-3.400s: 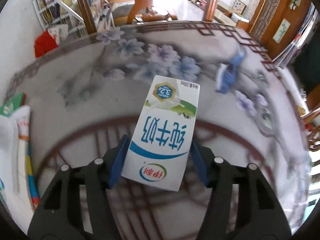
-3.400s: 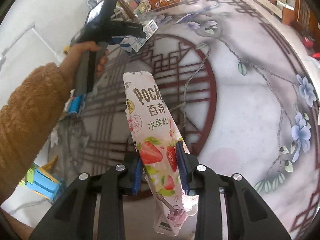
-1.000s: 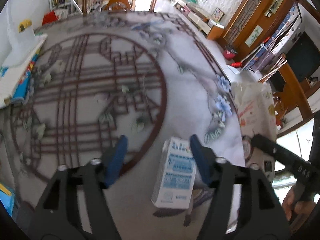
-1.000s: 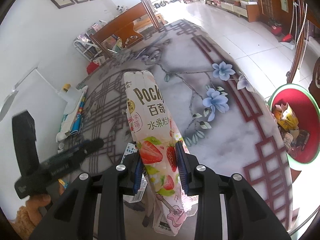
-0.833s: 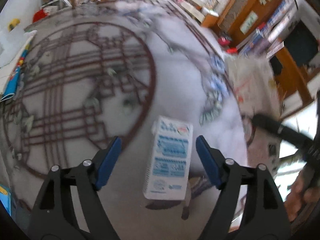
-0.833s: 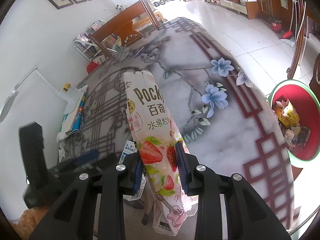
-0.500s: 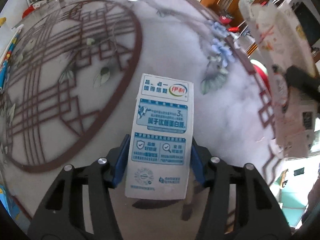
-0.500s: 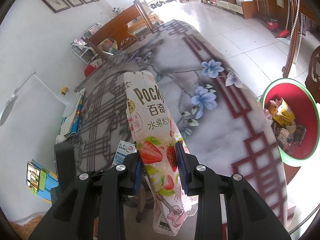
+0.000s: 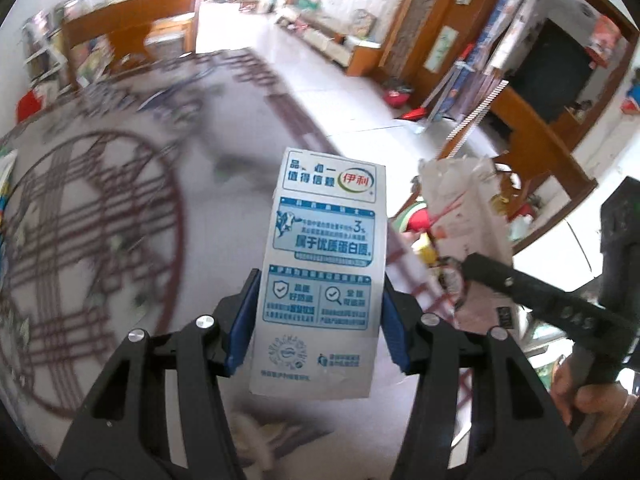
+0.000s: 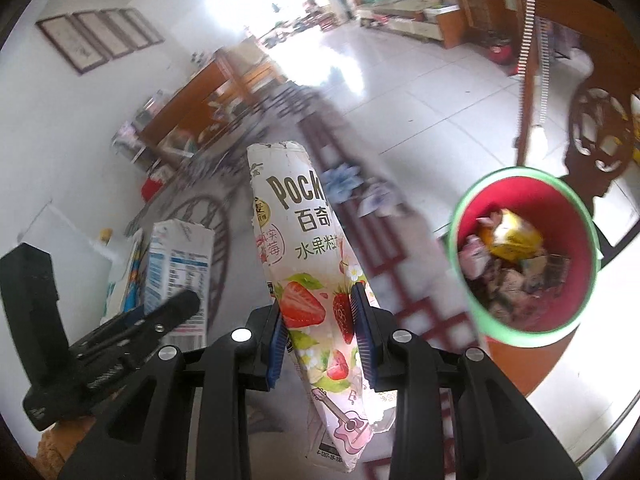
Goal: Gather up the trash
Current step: 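Lift the milk carton and Pocky bag and carry them over the red bin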
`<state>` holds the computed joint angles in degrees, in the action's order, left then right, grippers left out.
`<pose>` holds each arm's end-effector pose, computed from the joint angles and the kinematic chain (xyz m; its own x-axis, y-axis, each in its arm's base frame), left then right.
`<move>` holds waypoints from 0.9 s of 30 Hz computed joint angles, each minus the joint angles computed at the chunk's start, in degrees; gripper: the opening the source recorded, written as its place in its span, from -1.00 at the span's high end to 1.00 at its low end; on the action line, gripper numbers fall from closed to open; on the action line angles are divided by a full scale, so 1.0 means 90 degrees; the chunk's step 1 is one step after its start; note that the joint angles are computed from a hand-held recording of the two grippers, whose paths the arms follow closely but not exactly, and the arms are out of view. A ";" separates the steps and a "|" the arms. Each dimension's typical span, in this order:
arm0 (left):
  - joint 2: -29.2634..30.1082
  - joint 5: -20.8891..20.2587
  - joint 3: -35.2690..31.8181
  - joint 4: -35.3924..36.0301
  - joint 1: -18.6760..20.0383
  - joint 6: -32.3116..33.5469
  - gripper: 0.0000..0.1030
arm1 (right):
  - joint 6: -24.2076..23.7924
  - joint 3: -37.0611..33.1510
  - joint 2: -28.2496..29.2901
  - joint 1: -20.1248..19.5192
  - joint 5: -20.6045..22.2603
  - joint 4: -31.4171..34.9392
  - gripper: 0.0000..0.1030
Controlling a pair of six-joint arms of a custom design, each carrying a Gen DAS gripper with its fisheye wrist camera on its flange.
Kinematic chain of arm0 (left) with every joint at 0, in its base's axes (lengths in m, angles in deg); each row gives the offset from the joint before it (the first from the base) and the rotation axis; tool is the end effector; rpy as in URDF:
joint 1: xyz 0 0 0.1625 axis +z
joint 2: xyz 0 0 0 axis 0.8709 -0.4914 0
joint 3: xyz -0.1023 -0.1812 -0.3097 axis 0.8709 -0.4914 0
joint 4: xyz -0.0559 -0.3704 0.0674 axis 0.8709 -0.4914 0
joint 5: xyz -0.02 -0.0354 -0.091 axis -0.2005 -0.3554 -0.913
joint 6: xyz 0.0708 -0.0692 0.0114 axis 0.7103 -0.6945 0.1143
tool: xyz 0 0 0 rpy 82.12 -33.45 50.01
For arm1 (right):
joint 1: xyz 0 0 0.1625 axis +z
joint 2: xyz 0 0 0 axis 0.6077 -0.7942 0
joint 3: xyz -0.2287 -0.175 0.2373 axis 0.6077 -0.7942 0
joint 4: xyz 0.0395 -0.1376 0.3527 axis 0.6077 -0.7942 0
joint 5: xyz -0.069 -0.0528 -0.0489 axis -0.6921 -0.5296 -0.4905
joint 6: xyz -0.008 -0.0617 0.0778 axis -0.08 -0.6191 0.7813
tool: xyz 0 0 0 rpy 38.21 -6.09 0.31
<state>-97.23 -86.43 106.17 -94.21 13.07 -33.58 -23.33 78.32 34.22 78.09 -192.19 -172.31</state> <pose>-0.0545 -0.7786 0.3647 -0.7525 0.5029 -0.4253 0.6142 0.7690 -0.1774 0.4101 -0.6938 -0.0035 -0.9203 0.2767 0.2767 0.0138 0.7296 -0.6838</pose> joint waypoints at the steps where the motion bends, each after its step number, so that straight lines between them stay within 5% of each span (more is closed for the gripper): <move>1: 0.0036 -0.0058 -0.0005 0.0001 -0.0053 0.0024 -0.03 | 0.0063 0.0411 -0.0232 -0.0024 -0.0079 -0.0248 0.43; 13: 0.0310 -0.0571 0.0301 0.0006 -0.0516 0.0290 -0.03 | 0.0468 0.2941 -0.1708 -0.0200 -0.0732 -0.1737 0.43; 27: 0.1137 -0.0571 -0.0391 0.0656 -0.0713 0.0174 -0.03 | 0.0651 0.4086 -0.2534 -0.0519 -0.0924 -0.2457 0.43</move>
